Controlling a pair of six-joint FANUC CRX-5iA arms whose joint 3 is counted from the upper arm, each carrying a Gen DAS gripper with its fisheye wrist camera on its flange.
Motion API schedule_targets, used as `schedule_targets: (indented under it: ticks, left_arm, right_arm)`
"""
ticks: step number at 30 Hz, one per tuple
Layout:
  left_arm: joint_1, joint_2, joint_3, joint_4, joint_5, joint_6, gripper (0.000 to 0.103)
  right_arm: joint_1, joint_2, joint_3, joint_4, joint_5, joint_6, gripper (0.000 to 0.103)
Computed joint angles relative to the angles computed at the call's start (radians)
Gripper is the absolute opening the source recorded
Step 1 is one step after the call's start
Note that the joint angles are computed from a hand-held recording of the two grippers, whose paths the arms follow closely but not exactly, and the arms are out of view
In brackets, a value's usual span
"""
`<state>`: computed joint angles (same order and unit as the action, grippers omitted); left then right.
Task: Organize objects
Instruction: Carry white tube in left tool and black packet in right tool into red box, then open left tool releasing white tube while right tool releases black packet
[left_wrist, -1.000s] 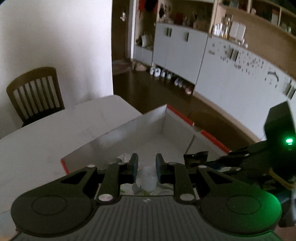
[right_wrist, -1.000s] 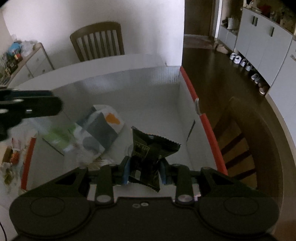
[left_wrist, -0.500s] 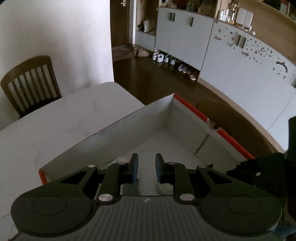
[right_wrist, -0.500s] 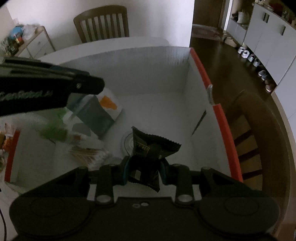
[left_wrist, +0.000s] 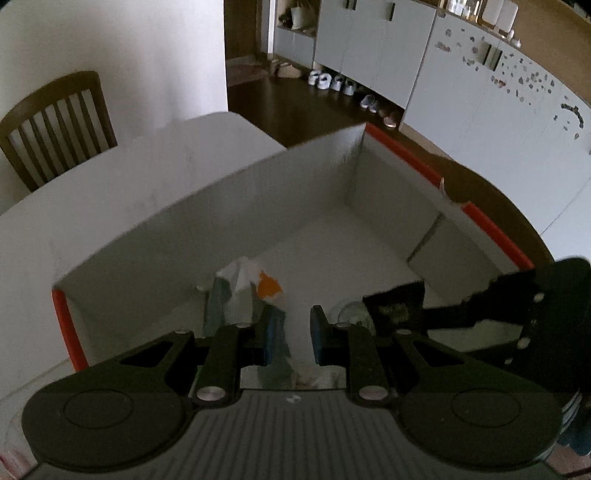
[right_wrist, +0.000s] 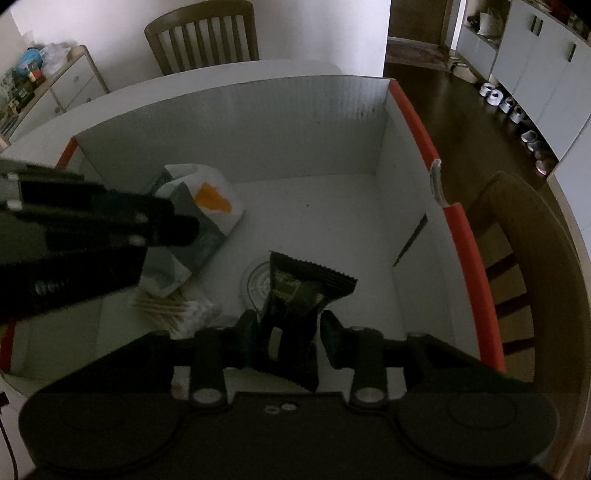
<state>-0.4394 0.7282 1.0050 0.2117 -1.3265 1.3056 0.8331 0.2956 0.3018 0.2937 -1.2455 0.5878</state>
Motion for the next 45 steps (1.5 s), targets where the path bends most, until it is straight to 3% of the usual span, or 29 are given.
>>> schedule_targets:
  ticks: [8, 26, 37, 42, 45]
  left_arm:
    - [0.006, -0.054, -0.093, 0.015, 0.031, -0.030, 0.019]
    - [0.030, -0.223, -0.313, 0.060, 0.148, -0.070, 0.019]
    - [0.057, -0.340, -0.469, 0.132, 0.223, -0.138, 0.020]
    - [0.079, -0.403, -0.556, 0.170, 0.257, -0.178, 0.032]
    - [0.099, -0.447, -0.620, 0.203, 0.282, -0.213, 0.053]
  right_arm:
    - [0.006, -0.033, -0.026, 0.021, 0.013, -0.017, 0.054]
    - [0.083, -0.114, -0.046, 0.124, 0.017, -0.069, 0.064]
    - [0.158, -0.144, -0.047, 0.210, -0.005, -0.135, 0.064]
    - [0.196, -0.148, -0.046, 0.246, -0.006, -0.180, 0.069]
    - [0.217, -0.144, -0.040, 0.262, -0.003, -0.197, 0.072]
